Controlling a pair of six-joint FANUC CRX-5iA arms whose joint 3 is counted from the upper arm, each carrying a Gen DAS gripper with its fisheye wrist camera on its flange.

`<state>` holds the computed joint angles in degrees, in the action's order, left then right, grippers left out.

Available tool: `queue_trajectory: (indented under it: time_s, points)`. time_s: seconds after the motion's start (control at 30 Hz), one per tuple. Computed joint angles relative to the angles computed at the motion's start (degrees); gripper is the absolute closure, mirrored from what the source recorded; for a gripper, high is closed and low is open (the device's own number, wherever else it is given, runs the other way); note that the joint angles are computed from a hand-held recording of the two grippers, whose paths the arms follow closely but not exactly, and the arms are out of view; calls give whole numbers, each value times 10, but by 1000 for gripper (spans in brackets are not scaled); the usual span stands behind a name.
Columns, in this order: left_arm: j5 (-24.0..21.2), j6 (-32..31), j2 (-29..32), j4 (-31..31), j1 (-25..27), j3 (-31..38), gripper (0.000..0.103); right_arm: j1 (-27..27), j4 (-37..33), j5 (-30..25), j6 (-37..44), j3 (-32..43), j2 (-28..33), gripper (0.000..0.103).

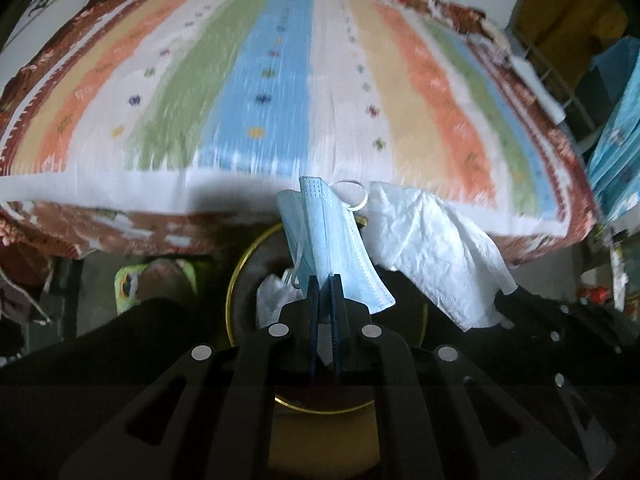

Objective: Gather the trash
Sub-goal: 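Lift the mask and tissue and carry them over the bin, then open both grippers to drop the mask and tissue into the bin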

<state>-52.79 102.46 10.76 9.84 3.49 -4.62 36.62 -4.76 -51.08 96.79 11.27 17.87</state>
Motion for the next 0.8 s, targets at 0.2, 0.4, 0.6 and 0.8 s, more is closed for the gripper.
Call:
queue_trajectory:
  time_s: [0.2,0.4,0.6,0.8]
  points:
    - [-43,35,43,-20,-8,31,98,3,6,-55,-23,31,39,102]
    - [-61,50,63,-15,-4,40,98,-2,-1,-102,-48,65,73,102]
    - [-66,65,77,-13,-1,49,91,-13,-24,-138,-67,101,103,99]
    - [-55,74,76,-2,7,45,71,-19,-40,-155,-75,120,121,73]
